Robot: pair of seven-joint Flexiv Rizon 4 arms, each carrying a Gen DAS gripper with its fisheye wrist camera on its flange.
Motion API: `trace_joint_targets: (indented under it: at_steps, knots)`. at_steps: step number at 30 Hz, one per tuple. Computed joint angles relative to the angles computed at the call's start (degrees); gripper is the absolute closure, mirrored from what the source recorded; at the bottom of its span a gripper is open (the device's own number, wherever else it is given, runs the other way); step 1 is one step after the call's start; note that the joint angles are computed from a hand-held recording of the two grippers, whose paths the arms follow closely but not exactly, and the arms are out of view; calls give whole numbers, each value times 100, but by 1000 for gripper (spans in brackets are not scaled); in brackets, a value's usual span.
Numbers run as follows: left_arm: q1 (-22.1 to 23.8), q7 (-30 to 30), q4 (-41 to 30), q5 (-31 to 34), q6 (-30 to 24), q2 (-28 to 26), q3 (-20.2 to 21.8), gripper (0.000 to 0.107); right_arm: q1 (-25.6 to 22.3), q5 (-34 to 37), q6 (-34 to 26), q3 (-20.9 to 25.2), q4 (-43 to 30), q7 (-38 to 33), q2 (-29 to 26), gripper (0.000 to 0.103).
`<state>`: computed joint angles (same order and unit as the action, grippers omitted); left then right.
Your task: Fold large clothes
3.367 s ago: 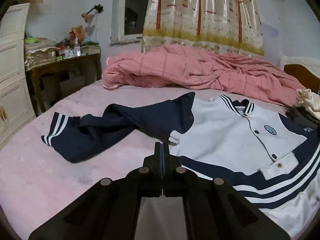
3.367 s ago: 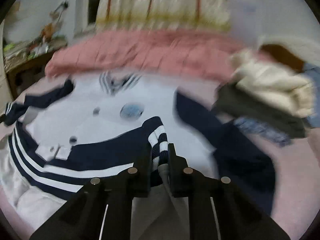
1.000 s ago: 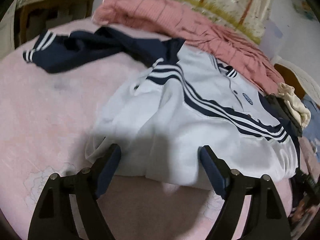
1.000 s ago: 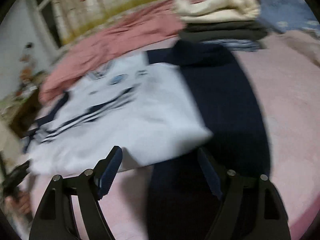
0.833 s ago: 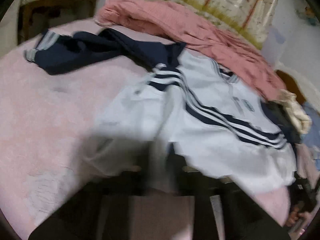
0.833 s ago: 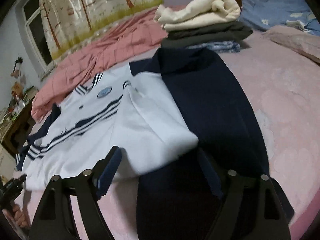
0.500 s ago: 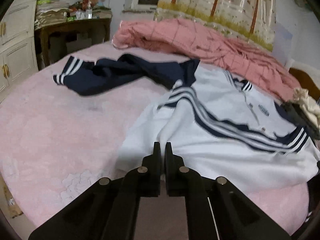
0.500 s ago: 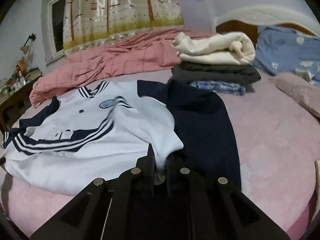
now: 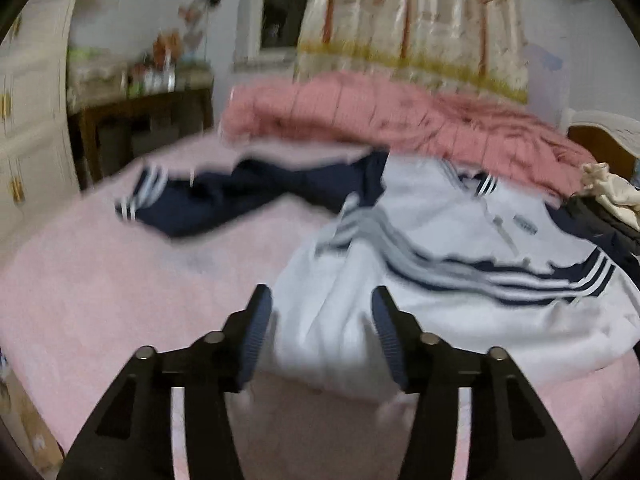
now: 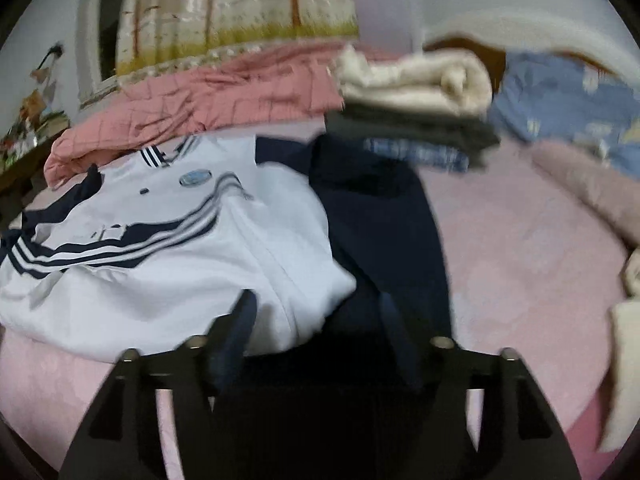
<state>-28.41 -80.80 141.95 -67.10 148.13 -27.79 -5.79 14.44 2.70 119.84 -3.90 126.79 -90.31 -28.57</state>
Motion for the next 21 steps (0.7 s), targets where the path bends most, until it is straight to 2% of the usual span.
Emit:
trace_joint_targets:
  at_steps: [1, 3, 5, 8, 10, 14, 17, 19, 21]
  knots:
    - [-58, 121, -63, 4, 119, 5, 14, 44, 61, 32, 156, -38, 66, -101, 67, 27]
    - [-106, 363, -205, 44, 233, 46, -4, 43, -129, -135, 282, 160, 118, -90, 183, 16]
    - [-23, 410, -310, 386, 82, 139, -44, 36, -583, -611, 233, 570, 122, 191, 278, 16]
    - [54, 483, -566, 690, -290, 160, -93, 35, -1166, -1369, 85, 1076, 81, 736, 268, 16]
    - [9, 695, -789, 697, -518, 73, -99, 34, -1362, -1813, -21, 1278, 43, 1042, 221, 16]
    - [-79, 1060, -1235, 576, -1001, -165, -125, 34, -790, -1788, -199, 1013, -20, 955, 129, 16]
    - [-164, 1322, -1506, 210, -1475, -338, -138, 34, -908, -2105, -537, 1240, -158, 1139, -15, 16]
    - [-337, 1805, -1763, -499, -1790, -504, -163, 34, -800, -2183, -867, 1199, -258, 1189, -106, 16]
    - [-372, 2210, -1934, -971, -1994, -618, -236, 34, -290, -1970, -1178, 763, -322, 1067, -158, 16]
